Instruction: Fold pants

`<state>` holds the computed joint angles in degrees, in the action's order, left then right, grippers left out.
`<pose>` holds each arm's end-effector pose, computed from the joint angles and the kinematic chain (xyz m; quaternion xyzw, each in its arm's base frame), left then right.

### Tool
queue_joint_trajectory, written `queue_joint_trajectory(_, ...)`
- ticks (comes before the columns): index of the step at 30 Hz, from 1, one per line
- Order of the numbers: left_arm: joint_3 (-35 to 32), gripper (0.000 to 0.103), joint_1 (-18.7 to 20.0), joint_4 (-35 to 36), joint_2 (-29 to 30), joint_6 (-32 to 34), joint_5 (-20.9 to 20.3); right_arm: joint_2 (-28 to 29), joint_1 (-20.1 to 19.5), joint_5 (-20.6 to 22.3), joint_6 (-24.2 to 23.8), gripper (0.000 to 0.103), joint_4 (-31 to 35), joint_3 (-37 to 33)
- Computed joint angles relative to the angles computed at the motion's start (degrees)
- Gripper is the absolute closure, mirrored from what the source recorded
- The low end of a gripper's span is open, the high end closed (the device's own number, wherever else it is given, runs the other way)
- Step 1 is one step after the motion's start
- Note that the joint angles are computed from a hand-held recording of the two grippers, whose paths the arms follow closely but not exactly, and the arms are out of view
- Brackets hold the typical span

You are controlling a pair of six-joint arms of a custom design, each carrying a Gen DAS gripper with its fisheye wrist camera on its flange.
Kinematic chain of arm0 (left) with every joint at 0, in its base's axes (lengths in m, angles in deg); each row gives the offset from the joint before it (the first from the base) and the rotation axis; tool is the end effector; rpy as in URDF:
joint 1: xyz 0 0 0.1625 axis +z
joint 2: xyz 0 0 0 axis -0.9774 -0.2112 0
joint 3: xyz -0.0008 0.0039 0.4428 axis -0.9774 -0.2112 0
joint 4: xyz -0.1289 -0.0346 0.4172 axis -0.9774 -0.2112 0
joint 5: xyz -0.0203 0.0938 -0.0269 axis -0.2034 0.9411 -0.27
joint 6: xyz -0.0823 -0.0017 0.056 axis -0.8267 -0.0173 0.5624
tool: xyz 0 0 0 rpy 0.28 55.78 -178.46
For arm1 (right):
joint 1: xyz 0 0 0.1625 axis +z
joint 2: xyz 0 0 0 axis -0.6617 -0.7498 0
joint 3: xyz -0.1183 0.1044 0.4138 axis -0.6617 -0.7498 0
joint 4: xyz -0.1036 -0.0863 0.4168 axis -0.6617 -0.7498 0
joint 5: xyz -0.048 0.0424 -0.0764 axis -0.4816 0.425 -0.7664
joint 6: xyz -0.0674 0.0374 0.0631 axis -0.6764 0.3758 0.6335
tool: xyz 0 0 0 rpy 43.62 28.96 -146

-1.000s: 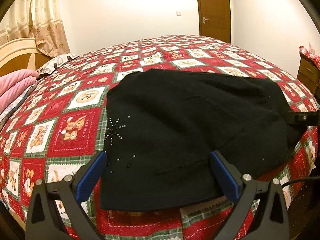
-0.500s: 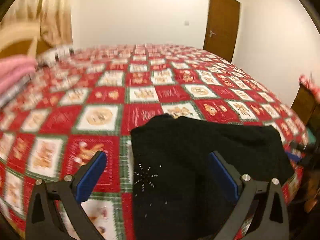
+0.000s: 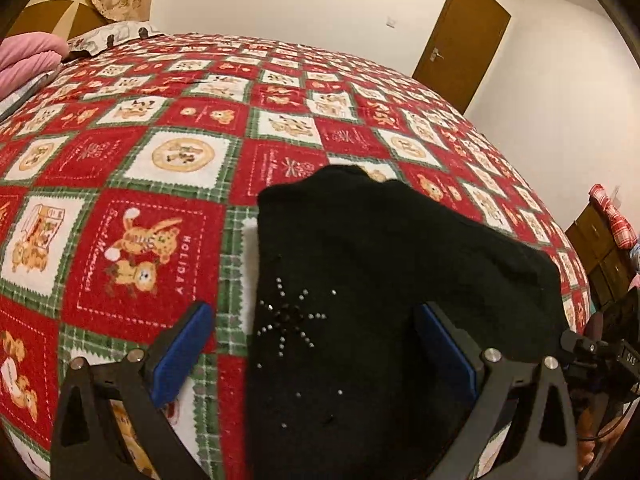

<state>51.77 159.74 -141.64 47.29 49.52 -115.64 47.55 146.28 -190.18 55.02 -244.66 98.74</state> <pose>0.0266 -0.8869 0.3585 0.3018 0.9208 -0.2106 0.1293 0.2916 -0.7113 -0.0206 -0.1430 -0.8902 0.4324 0.0125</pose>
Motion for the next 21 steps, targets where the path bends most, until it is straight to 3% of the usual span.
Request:
queue_joint_trajectory(4,-2.0,0.000,0.4,3.8,0.3,-0.3,-1.6,-0.1,-0.9,4.3,1.3,0.032,-0.3,0.4)
queue_joint_trajectory(6,-6.3,0.000,1.2,9.0,1.7,-1.1,-4.7,-0.3,-1.1,5.0,1.7,0.032,0.0,0.3)
queue_joint_trajectory(11,-29.4,0.000,4.7,30.6,10.8,-7.5,-16.5,-1.0,-3.7,11.3,7.8,0.034,-7.1,3.7)
queue_joint_trajectory(13,-35.4,0.000,5.6,34.9,13.2,-11.2,-18.8,-0.8,-3.6,11.5,7.1,0.034,-5.8,3.0)
queue_joint_trajectory(16,-27.7,0.000,5.7,31.4,8.8,-11.2,-18.4,-1.0,-3.2,10.7,4.4,0.033,-2.8,2.4)
queue_joint_trajectory(20,-10.3,0.000,4.1,19.5,1.0,-4.3,-12.7,-0.7,-2.7,10.7,2.6,0.032,-0.2,1.0)
queue_joint_trajectory(21,-8.6,0.000,3.8,18.4,0.3,-3.7,-12.1,-0.7,-2.8,11.3,3.0,0.032,-0.3,1.0)
